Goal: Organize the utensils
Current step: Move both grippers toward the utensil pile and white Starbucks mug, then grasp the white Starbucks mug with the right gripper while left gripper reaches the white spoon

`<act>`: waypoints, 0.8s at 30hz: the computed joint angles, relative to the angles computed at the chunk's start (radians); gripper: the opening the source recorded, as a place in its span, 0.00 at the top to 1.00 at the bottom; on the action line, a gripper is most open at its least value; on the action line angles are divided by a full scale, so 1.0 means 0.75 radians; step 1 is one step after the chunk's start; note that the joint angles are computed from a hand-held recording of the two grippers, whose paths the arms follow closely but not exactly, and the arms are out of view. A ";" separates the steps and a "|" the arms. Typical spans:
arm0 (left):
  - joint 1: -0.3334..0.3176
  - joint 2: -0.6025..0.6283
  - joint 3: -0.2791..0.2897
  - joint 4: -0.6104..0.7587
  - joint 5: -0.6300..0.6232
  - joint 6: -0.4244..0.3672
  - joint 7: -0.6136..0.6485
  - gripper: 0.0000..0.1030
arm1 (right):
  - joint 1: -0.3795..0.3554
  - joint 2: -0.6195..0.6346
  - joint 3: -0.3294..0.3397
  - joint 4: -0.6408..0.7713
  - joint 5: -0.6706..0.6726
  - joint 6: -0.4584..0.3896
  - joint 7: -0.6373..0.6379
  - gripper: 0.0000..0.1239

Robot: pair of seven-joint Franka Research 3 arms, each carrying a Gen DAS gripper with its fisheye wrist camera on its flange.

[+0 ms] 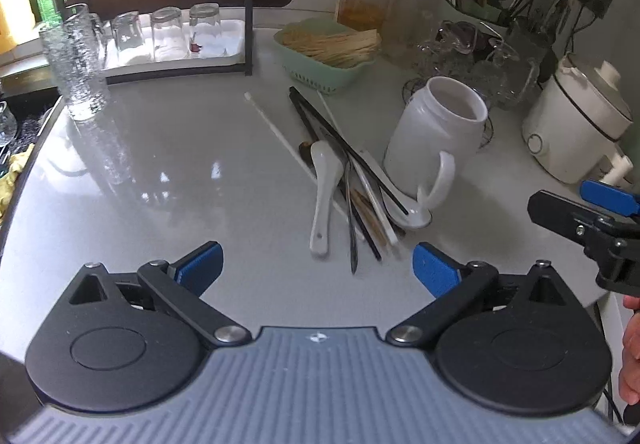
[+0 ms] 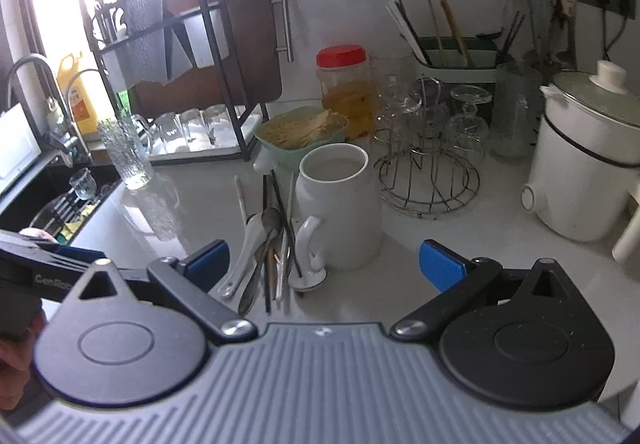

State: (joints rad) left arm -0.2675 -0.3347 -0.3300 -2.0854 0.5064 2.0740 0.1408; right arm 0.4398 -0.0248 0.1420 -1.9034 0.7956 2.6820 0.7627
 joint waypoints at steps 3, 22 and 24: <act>0.019 0.027 0.026 -0.007 0.005 0.056 0.008 0.01 | -0.002 0.079 0.005 0.077 -0.034 -0.011 0.009 0.17; 0.138 0.194 0.175 -0.022 -0.153 0.335 0.273 0.30 | 0.045 0.574 0.024 0.618 -0.544 -0.149 0.388 0.19; 0.146 0.209 0.189 -0.031 -0.188 0.375 0.339 0.36 | 0.053 0.603 0.026 0.647 -0.578 -0.150 0.406 0.19</act>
State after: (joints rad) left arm -0.1577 -0.1780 -0.1884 -2.1084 0.3656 2.3553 0.3950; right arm 0.4793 0.4274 0.1613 -1.4178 0.3621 2.5693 1.0675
